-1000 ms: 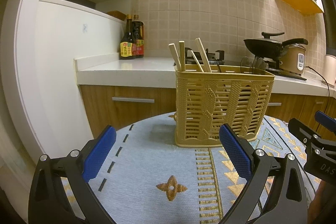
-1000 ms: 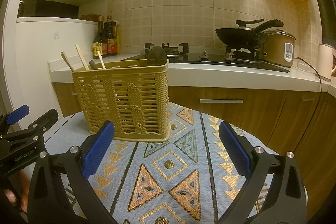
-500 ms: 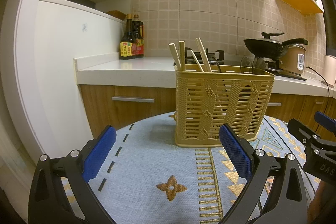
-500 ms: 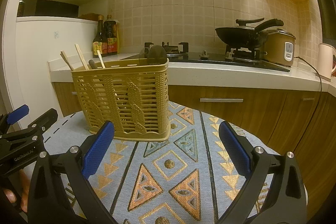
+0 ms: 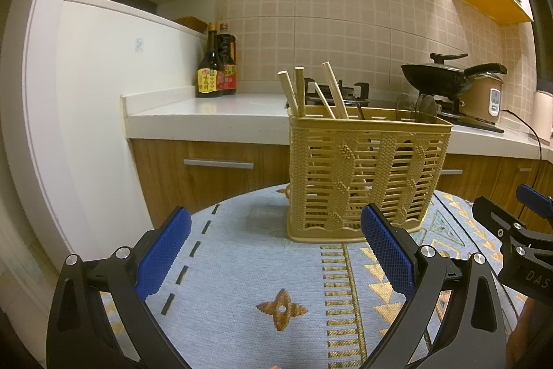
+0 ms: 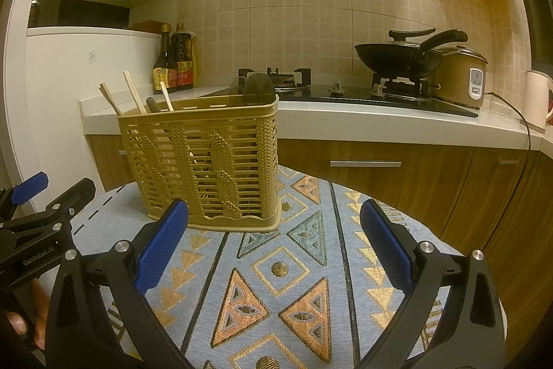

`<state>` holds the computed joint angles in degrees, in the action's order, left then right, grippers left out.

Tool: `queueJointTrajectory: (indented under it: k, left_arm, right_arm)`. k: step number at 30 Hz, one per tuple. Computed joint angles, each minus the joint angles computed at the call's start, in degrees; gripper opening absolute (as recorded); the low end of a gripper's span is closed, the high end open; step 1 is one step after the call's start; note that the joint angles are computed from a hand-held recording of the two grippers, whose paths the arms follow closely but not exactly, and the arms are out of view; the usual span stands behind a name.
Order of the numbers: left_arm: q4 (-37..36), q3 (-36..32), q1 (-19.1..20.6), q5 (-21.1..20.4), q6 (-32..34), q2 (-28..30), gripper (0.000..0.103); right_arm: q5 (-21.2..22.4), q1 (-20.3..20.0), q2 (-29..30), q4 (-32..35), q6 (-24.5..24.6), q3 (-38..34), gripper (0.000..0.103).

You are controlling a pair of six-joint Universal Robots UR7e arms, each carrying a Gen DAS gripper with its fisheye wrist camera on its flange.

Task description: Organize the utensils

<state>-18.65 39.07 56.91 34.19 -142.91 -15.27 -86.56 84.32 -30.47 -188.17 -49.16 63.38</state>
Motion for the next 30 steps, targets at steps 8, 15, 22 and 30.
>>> queueJointTrajectory:
  k: [8, 15, 22, 30]
  left_arm:
    - [-0.18, -0.08, 0.02, 0.25, 0.64, 0.10, 0.095]
    - [0.43, -0.14, 0.10, 0.00, -0.48, -0.07, 0.095]
    - [0.05, -0.02, 0.06, -0.11, 0.53, -0.11, 0.095]
    - [-0.15, 0.01, 0.00, -0.39, 0.88, -0.13, 0.095]
  right_arm:
    - [-0.05, -0.05, 0.03, 0.65, 0.02, -0.32, 0.095]
    - [-0.16, -0.08, 0.14, 1.12, 0.21, -0.67, 0.095]
    - [-0.28, -0.07, 0.20, 1.36, 0.28, -0.81, 0.095]
    - [-0.46, -0.05, 0.23, 0.88, 0.47, -0.66, 0.095]
